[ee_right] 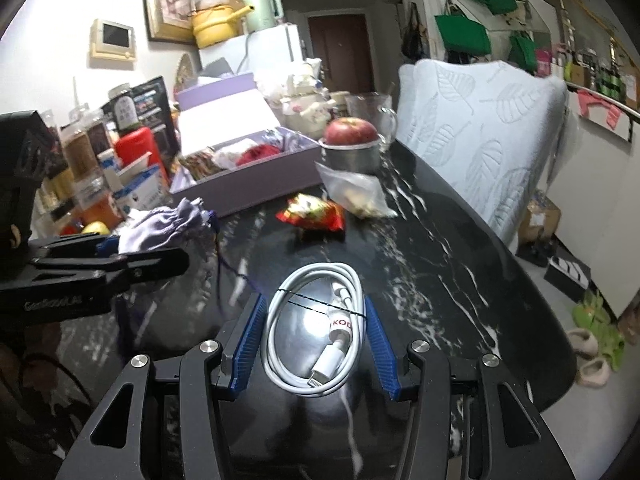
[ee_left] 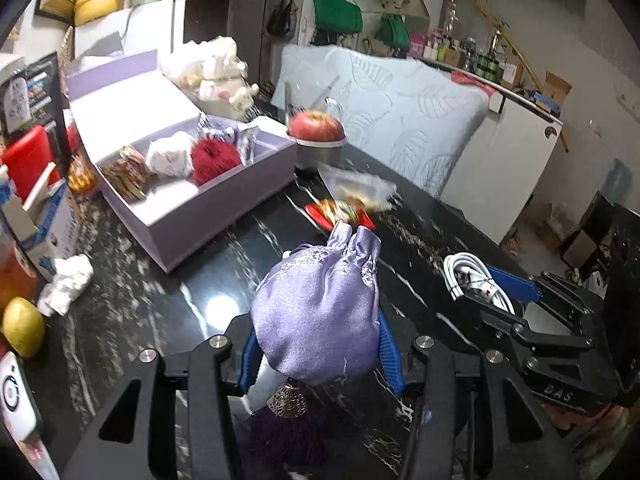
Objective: Organize soft objects
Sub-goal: 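Lift the lavender pouch and white cable with both tools off the counter, then carry the lavender pouch and white cable with both tools over the lavender box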
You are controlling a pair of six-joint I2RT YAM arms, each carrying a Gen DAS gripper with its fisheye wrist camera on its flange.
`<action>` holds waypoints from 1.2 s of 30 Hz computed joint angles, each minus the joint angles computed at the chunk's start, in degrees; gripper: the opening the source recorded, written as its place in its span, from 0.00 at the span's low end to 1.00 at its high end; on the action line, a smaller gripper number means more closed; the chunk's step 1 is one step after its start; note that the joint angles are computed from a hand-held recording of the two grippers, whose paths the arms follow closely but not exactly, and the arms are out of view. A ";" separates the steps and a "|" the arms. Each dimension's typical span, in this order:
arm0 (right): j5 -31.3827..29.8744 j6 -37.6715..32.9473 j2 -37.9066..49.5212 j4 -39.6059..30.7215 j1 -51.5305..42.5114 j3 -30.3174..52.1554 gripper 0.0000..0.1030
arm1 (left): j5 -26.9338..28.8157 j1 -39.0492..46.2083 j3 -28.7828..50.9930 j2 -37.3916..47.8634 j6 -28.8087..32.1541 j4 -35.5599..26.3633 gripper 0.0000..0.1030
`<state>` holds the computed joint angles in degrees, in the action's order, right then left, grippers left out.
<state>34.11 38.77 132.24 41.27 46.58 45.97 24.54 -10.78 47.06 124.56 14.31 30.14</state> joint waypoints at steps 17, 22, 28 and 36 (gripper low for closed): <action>-2.08 -15.16 -10.17 0.60 -1.11 3.04 0.48 | 0.04 2.73 3.05 -10.34 -2.00 -2.38 0.47; -5.06 -19.26 -11.22 -0.13 -2.76 6.26 0.48 | -0.93 3.54 5.74 -11.56 -2.69 -2.93 0.47; -8.97 -23.32 -11.25 -2.03 -5.15 11.60 0.48 | -1.77 4.79 10.31 -11.38 -3.50 -4.02 0.47; -13.18 -28.81 -9.30 -5.73 -8.07 21.13 0.48 | -2.06 7.04 18.23 -7.31 -4.29 -4.98 0.47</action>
<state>20.94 9.96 122.94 35.54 38.52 67.10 22.48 -3.74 65.28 117.24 10.03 25.16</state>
